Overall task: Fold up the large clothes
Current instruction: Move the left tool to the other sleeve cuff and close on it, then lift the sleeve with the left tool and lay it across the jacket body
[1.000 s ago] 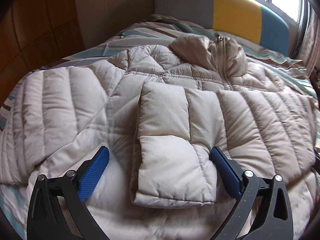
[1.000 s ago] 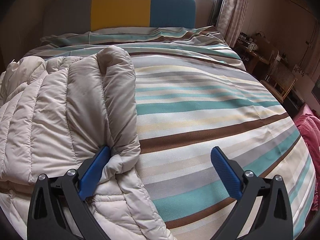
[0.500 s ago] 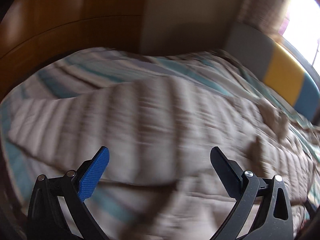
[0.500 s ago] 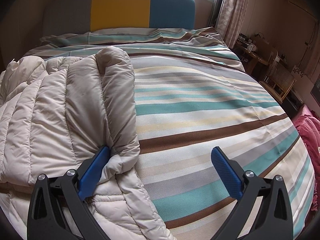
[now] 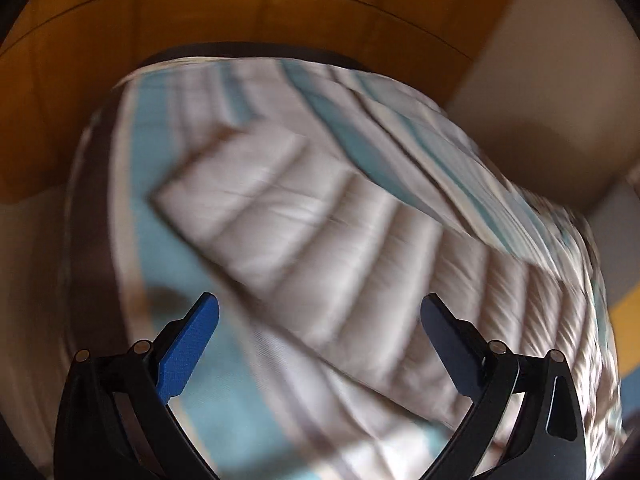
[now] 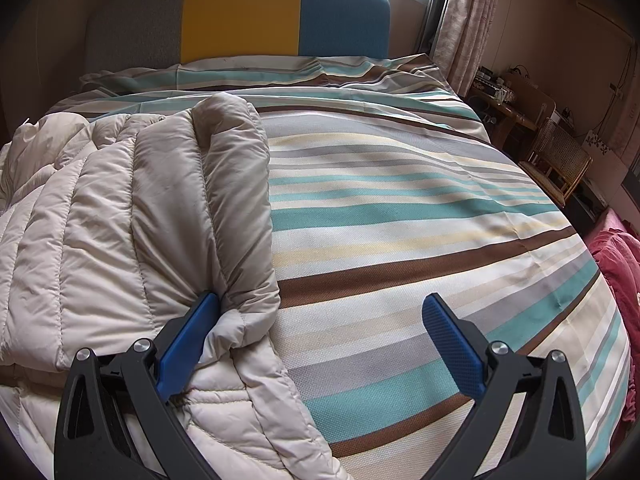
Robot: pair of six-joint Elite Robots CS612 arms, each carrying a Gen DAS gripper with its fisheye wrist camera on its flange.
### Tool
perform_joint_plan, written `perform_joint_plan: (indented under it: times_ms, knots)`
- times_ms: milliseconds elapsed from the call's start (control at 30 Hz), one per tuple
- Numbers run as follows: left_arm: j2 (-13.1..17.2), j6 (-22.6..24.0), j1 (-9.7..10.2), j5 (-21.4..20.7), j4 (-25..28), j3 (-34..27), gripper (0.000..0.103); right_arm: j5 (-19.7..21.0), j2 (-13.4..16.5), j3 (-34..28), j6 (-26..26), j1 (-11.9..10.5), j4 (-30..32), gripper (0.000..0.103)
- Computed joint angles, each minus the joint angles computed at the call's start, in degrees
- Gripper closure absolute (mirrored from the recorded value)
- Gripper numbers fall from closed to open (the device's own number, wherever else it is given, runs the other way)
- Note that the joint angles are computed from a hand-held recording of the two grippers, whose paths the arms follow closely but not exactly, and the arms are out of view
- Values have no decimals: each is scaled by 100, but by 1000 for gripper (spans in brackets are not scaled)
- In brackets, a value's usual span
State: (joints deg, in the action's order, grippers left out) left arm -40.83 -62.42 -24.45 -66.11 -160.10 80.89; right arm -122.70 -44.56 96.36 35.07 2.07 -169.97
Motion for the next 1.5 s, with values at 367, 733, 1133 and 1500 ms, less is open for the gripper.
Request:
perform_joint_plan:
  times_ms: [367, 733, 1133, 1500]
  knots:
    - [200, 139, -10, 517, 405, -216, 24, -21, -4, 0, 2, 9, 15, 2]
    - [281, 95, -141, 832, 328, -388, 89, -59, -14, -9, 9, 30, 48, 2]
    - [334, 1701, -615, 1824, -1164, -474, 89, -63, -12, -13, 10, 30, 54, 2]
    - [548, 3812, -1084, 1405, -2535, -764, 89, -52, -10, -18, 18, 30, 49, 2]
